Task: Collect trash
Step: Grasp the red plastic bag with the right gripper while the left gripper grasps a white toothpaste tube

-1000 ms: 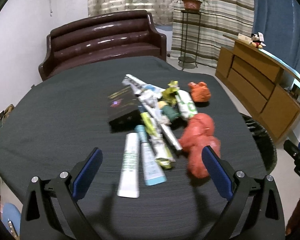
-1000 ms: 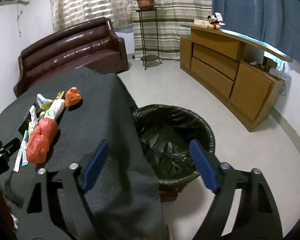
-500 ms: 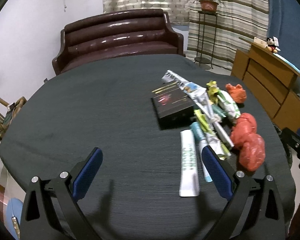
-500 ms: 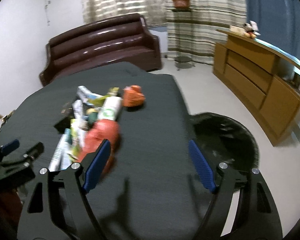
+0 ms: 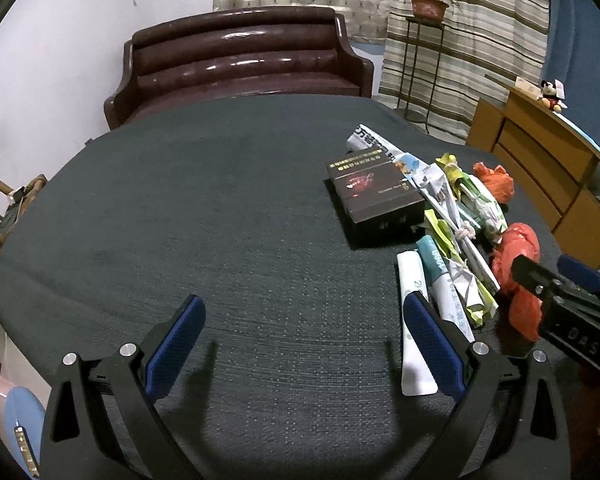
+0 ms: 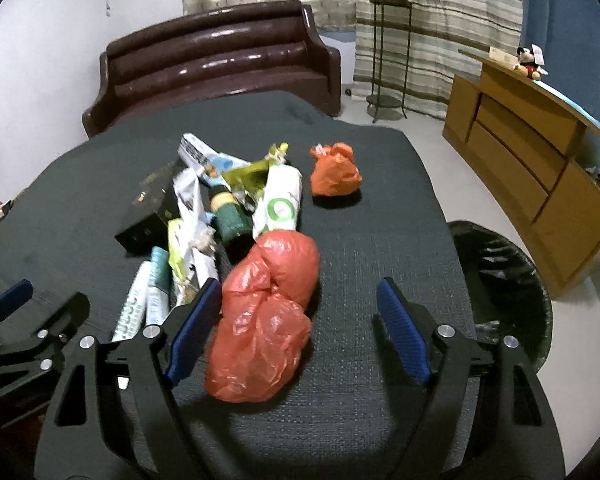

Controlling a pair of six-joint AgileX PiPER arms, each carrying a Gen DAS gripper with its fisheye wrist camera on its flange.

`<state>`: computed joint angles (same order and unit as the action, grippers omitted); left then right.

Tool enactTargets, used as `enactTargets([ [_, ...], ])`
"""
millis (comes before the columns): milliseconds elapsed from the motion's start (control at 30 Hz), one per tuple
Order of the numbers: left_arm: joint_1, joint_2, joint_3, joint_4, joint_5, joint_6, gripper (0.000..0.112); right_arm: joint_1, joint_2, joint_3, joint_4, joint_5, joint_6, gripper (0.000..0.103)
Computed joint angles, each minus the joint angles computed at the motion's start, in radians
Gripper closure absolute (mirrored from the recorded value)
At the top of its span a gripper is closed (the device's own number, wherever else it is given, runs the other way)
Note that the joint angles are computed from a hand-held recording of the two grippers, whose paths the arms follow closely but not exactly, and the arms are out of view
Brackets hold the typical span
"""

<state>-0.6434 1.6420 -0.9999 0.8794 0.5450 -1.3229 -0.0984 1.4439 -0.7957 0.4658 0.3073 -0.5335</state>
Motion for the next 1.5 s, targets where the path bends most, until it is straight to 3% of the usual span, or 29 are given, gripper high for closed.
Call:
enactTargets([
  [100,0.006,0.001,0.001,-0.027,-0.02,0.033,0.016,-0.02,0.014,-0.008,0.116,0.035,-0.118,0.042],
  [200,0.004,0.007,-0.004,-0.049,-0.032,0.056,0.016,-0.028,0.008,-0.001,0.214,0.055,-0.23,0.064],
  [367,-0.011,0.018,-0.023,-0.066,-0.031,0.075,0.016,-0.053,-0.03,0.025,0.25,0.061,-0.285,0.068],
  [433,-0.019,0.026,-0.034,-0.075,-0.024,0.086,0.016,-0.088,-0.051,0.033,0.276,0.077,-0.324,0.08],
  [667,-0.046,0.072,-0.084,-0.132,0.016,0.139,0.016,-0.222,-0.068,0.047,0.404,0.152,-0.516,0.081],
  [800,-0.055,0.089,-0.098,-0.125,0.038,0.124,0.016,-0.233,-0.067,0.055,0.427,0.181,-0.573,0.079],
  [933,-0.053,0.095,-0.1,-0.144,0.03,0.137,0.022,-0.259,-0.054,0.061,0.502,0.189,-0.634,0.051],
  [967,-0.054,0.098,-0.101,-0.147,0.029,0.139,0.032,-0.264,-0.046,0.058,0.505,0.195,-0.632,0.05],
  [1033,-0.059,0.101,-0.099,-0.131,0.031,0.126,0.036,-0.276,-0.025,0.045,0.502,0.209,-0.624,0.048],
  [1133,-0.055,0.101,-0.098,-0.132,0.022,0.128,0.036,-0.28,0.001,0.038,0.513,0.214,-0.621,0.047],
  [1367,-0.047,0.1,-0.091,-0.116,-0.003,0.119,0.038,-0.221,0.028,0.034,0.484,0.138,-0.584,0.048],
  [1500,-0.049,0.103,-0.093,-0.096,-0.005,0.107,0.047,-0.201,0.029,0.03,0.469,0.116,-0.57,0.058],
])
